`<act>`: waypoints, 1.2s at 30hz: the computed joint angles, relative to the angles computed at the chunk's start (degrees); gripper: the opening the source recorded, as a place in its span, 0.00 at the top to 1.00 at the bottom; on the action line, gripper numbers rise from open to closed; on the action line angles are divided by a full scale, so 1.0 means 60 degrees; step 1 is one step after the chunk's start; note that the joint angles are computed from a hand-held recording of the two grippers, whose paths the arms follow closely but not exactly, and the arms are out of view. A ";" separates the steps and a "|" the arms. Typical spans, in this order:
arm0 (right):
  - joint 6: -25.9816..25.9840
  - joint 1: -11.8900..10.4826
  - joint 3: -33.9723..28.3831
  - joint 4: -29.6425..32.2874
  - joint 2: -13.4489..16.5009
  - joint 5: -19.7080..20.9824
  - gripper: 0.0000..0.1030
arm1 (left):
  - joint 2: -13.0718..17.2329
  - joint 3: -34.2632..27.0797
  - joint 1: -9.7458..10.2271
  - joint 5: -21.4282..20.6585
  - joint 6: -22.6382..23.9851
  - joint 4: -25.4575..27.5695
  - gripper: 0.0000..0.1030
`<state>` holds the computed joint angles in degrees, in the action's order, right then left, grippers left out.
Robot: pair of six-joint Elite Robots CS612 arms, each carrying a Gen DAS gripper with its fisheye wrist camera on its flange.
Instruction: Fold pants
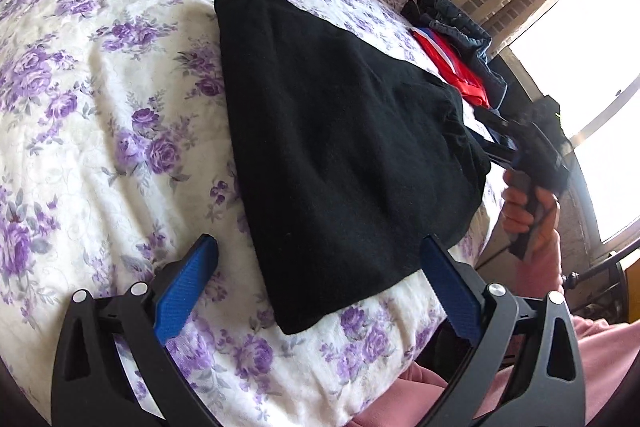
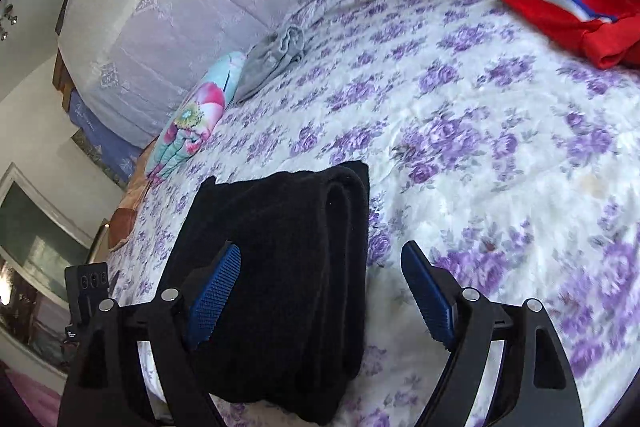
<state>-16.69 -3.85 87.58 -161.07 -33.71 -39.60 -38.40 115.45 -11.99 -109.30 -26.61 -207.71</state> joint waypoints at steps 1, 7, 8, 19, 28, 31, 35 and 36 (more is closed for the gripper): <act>-0.0393 0.0016 -0.0289 0.0927 0.0081 0.0216 0.19 | 0.0005 -0.0007 0.0024 -0.0130 0.0060 0.0019 0.04; -0.2441 0.0142 -0.1406 0.3876 0.0470 0.1122 0.19 | 0.0068 -0.0199 0.0100 -0.0558 0.0577 0.0340 0.04; -0.2886 0.0189 -0.1672 0.4518 0.0574 0.1343 0.18 | 0.0111 -0.0258 0.0125 -0.0650 0.0615 0.0309 0.04; -0.3803 0.0213 -0.2011 0.5801 0.0747 0.1702 0.46 | 0.0057 -0.0312 0.0319 -0.1564 0.1393 0.0863 0.04; -0.3609 0.0247 -0.1999 0.5515 0.0815 0.1774 0.51 | 0.0413 -0.0985 0.0457 -0.2442 0.0107 0.0696 0.05; -0.3454 0.0287 -0.1966 0.5405 0.0801 0.1702 0.57 | 0.0283 -0.0820 0.0302 -0.2027 0.0164 0.0693 0.11; -0.2827 0.0335 -0.1580 0.4406 0.0645 0.1554 0.68 | 0.0009 -0.0610 0.0131 -0.1183 0.0342 0.1065 0.52; -0.2701 0.0349 -0.1434 0.3982 0.0575 0.1460 0.70 | -0.0005 -0.0589 0.0159 -0.1116 0.0238 0.1066 0.65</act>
<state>-32.89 -1.76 78.97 -137.18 -30.26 -30.84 -38.43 111.91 -11.04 -115.99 -25.18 -201.32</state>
